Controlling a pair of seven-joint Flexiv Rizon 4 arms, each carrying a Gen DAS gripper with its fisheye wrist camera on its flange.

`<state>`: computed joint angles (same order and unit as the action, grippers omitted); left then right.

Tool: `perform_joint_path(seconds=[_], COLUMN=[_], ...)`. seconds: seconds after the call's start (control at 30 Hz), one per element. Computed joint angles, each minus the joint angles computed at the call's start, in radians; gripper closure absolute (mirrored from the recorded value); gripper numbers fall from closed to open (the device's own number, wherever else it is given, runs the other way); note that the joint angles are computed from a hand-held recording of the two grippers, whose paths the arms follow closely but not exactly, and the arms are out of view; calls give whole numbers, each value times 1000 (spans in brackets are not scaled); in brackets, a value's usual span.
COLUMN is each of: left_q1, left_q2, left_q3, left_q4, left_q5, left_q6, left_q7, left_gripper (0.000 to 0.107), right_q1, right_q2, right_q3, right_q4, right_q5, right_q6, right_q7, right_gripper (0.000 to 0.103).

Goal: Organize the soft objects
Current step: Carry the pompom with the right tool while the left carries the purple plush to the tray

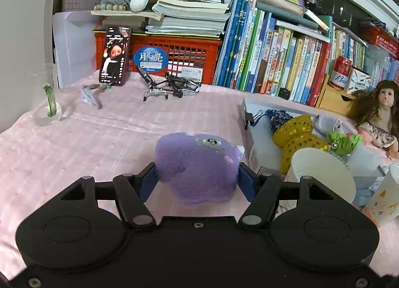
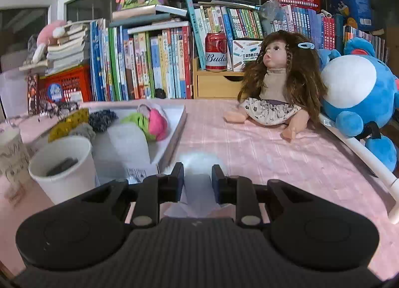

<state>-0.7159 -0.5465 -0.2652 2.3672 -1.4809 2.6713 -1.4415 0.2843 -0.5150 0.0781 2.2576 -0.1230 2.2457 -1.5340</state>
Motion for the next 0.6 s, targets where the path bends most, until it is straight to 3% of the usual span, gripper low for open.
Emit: perform_joint_path(seconds=[0.33, 0.6], left_q1=[20, 48], left_q2=[61, 108], left_q3=[12, 27], left_q4=[-13, -71], left_q5=[46, 112], left_q6=[-32, -107], left_q7=[65, 158], left_gripper=[42, 42], right_q1=[-211, -289], right_q2=[25, 18], right_q3=[126, 168], right_q4=[-75, -150], right_q5=[-256, -443], right_q6=[-93, -151], right_q7=[316, 502], right_gripper=[75, 75])
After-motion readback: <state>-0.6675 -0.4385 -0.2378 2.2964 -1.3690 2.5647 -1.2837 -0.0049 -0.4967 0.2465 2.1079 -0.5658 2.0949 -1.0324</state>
